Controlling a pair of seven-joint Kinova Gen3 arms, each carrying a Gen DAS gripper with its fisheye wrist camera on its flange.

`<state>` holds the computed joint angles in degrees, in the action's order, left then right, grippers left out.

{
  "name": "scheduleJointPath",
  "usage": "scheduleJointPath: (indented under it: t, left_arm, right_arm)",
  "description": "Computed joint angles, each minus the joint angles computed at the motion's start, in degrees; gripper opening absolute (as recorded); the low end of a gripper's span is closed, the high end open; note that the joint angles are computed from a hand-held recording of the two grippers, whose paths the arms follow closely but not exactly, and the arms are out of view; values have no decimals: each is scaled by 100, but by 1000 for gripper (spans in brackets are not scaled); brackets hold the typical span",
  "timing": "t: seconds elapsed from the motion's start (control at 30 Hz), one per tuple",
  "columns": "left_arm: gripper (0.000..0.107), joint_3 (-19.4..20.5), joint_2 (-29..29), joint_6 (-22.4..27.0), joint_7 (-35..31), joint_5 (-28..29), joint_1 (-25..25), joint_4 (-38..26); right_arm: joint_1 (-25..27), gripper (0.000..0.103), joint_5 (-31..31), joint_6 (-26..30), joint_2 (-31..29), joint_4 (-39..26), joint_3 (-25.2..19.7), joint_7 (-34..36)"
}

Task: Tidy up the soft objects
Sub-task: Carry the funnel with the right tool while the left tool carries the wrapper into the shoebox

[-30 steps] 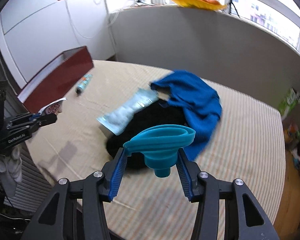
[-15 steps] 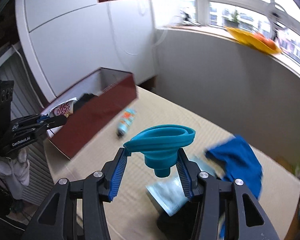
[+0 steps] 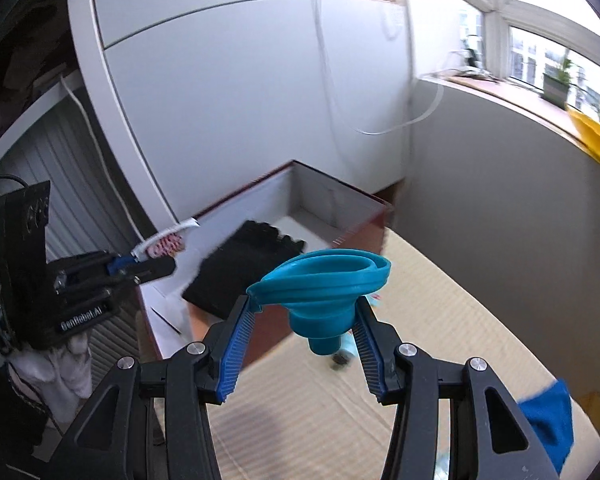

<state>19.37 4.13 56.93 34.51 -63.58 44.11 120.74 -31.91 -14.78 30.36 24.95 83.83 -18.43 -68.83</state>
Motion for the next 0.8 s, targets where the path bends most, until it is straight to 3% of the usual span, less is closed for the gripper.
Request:
scheduleJointPath:
  t: [0.4, 0.5, 0.53, 0.6, 0.63, 0.67, 0.8]
  left_arm:
    - [15, -8, -91, -31, -30, 275, -177, 188]
    - [16, 6, -69, 104, -74, 330, -153, 149]
    - [19, -1, -86, 97, -81, 340, -157, 162]
    - [41, 8, -122, 121, -25, 390, -155, 175]
    - [60, 25, -125, 160, 28, 390, -142, 177]
    - [66, 46, -124, 216, 124, 359, -119, 190]
    - [66, 95, -126, 339, 217, 322, -66, 161]
  right_arm:
    - [-781, 48, 399, 736, 829, -1203, 195, -314]
    - [-877, 58, 457, 749, 916, -1313, 238, -396]
    - [-901, 61, 482, 685, 915, -1299, 251, -415]
    - [-890, 64, 487, 789, 963, -1403, 229, -412]
    - [-900, 69, 485, 826, 975, -1438, 244, -450]
    - [-900, 73, 483, 845, 958, -1447, 254, -480]
    - [-730, 73, 392, 611, 767, -1178, 198, -452]
